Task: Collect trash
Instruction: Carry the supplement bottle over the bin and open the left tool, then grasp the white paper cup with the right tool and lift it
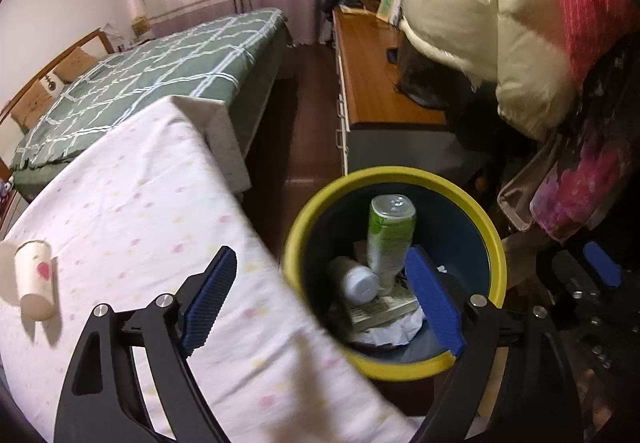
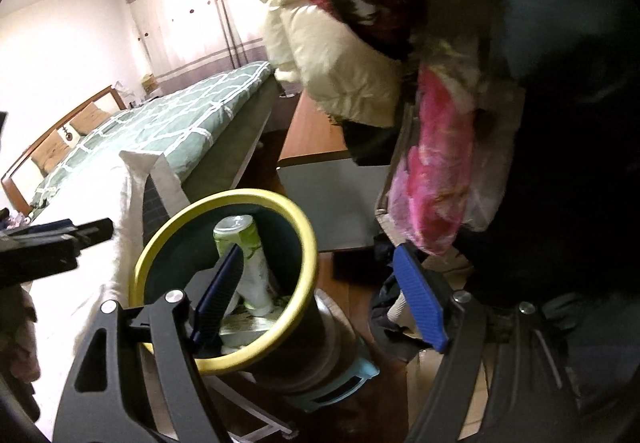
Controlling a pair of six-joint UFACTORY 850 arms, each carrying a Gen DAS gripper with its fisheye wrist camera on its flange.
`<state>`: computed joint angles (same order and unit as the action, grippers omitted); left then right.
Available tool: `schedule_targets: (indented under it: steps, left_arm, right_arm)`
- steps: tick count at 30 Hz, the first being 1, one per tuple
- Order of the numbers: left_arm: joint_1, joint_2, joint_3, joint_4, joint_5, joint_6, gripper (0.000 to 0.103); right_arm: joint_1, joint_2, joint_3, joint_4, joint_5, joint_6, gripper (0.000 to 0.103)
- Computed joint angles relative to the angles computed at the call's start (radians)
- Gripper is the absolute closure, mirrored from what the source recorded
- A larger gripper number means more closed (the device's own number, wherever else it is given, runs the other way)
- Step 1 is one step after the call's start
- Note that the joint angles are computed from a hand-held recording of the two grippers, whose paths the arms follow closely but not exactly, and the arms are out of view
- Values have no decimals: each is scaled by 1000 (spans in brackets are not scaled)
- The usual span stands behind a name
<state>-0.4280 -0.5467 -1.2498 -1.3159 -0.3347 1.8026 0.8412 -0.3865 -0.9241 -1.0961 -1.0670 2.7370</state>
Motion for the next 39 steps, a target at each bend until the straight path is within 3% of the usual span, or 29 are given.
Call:
schedule_targets:
  steps: [6, 13, 18, 25, 32, 39]
  left_arm:
    - [123, 27, 9, -71, -101, 31, 14]
    - [285, 21, -4, -188, -141, 112, 13]
    - [396, -9, -43, -322, -135, 218, 11]
    - [515, -121, -180, -353, -93, 185, 11]
    - [571, -236, -314, -514, 0, 265, 11]
    - [617, -315, -425, -371, 23, 32, 11]
  right_arm:
    - [-10, -54, -79, -31, 25, -68, 30]
    - [-22, -132, -208, -43, 49, -192, 30]
    - [-35, -195, -321, -36, 48, -304, 30]
    - [-56, -295, -506, -34, 66, -479, 29]
    - [-90, -431, -758, -27, 160, -697, 29]
    - [-121, -642, -1145, 89, 223, -1008, 29]
